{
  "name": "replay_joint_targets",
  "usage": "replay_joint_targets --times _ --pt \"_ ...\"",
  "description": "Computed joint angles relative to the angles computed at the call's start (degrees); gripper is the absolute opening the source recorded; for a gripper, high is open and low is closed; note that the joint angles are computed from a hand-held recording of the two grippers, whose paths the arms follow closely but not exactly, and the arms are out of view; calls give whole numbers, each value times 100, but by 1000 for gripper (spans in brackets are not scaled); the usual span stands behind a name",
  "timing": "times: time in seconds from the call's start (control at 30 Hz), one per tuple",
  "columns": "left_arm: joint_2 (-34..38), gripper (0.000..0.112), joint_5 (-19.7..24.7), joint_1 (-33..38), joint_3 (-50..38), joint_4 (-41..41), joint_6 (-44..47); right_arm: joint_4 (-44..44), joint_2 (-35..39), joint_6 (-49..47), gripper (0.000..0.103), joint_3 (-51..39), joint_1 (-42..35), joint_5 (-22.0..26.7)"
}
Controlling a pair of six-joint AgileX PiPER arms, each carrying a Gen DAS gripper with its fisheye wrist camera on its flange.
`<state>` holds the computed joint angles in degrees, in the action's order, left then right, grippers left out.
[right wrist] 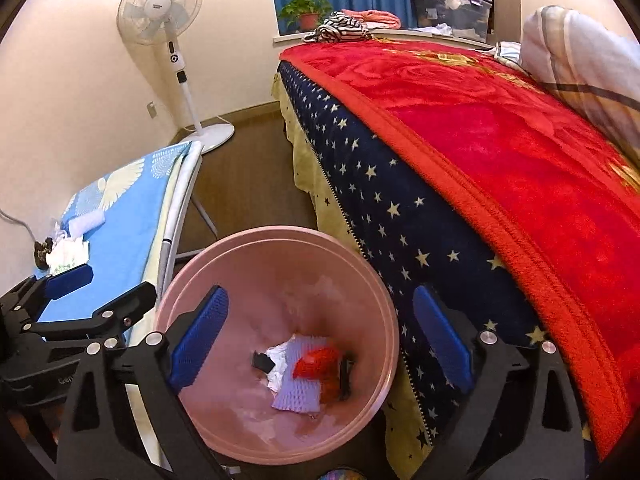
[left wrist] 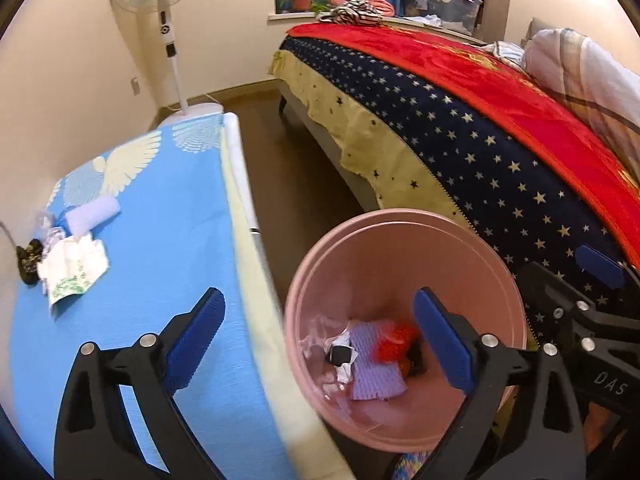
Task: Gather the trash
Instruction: 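Open the right tool to drop the red bag into the wastebasket, then move both tools back to the trash on the blue mattress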
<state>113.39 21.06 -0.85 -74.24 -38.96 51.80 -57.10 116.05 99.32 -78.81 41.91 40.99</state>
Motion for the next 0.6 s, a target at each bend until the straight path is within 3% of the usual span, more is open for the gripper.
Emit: replay_joint_targets --times 0.1,0.4,0.6 --pt "-427 92 248 299 89 -525 402 -129 -318 86 92 -12 185 255" --pt "-2456 92 1529 1699 374 -1146 541 -933 -1185 -73 98 -862 1536 1861" --pt "-3726 92 2869 3569 953 -1725 1828 -1152 -1082 -281 98 -1863 2778 2555"
